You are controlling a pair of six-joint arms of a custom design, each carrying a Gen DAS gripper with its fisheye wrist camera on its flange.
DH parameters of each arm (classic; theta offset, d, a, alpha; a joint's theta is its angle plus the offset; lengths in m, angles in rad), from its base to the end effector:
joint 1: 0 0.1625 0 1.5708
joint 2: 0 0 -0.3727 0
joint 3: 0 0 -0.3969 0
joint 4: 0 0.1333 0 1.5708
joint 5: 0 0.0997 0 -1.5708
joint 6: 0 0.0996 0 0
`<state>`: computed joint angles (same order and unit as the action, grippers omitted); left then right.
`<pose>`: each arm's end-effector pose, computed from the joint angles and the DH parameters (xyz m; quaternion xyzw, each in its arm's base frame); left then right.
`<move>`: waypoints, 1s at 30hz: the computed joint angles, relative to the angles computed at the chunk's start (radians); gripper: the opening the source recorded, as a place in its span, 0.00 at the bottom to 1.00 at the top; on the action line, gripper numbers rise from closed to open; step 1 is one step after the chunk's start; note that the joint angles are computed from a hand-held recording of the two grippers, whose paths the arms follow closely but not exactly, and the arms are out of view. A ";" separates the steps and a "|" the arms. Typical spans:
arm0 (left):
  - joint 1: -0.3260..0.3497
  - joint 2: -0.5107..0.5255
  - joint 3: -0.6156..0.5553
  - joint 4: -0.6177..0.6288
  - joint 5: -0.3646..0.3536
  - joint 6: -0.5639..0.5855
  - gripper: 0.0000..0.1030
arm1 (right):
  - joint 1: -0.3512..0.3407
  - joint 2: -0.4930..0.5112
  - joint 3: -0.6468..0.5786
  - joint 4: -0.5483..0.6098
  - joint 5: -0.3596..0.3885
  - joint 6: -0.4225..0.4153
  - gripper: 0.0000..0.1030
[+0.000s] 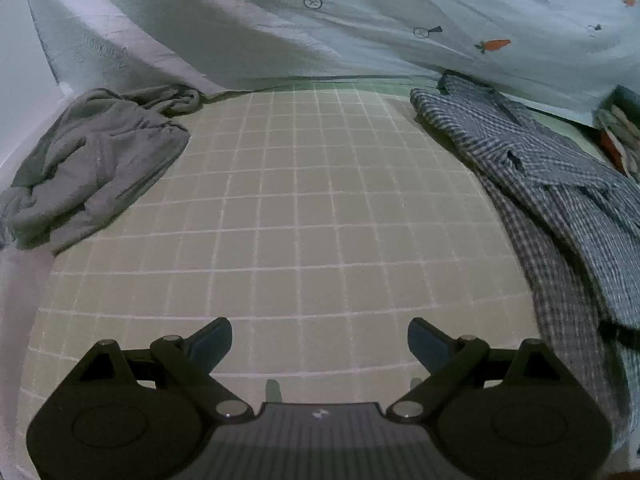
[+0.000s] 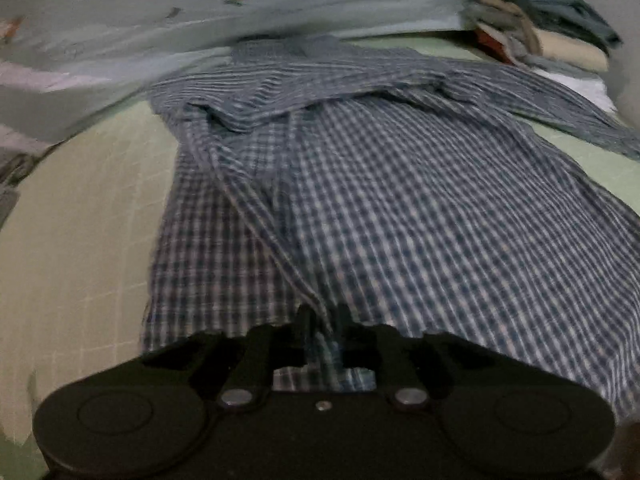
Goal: Fold clothes
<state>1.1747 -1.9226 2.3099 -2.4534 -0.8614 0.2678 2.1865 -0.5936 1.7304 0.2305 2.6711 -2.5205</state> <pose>0.0429 -0.4111 0.3434 0.2158 0.8873 -0.2510 0.3213 0.2600 -0.2905 -0.0535 -0.0554 -0.8479 0.3721 0.3736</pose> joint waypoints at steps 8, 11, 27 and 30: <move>-0.139 0.147 0.034 -0.041 0.108 -0.293 0.92 | -0.082 -0.309 0.220 -0.199 -0.146 -0.395 0.82; -0.166 0.250 0.015 -0.081 0.142 -0.347 0.92 | -0.152 -0.459 0.320 -0.287 -0.178 -0.545 0.82; -0.105 0.720 -0.294 -0.234 0.254 -0.412 0.92 | -0.590 -0.658 0.207 -0.450 -0.411 -0.930 0.77; -0.093 0.781 -0.360 -0.206 0.264 -0.391 0.92 | -0.629 -0.596 0.090 -0.361 -0.430 -0.932 0.76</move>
<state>1.0815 -1.1418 1.9503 -2.6597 -0.5974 -0.1233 1.5574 -1.1898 1.8206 -0.1306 2.2414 -3.4525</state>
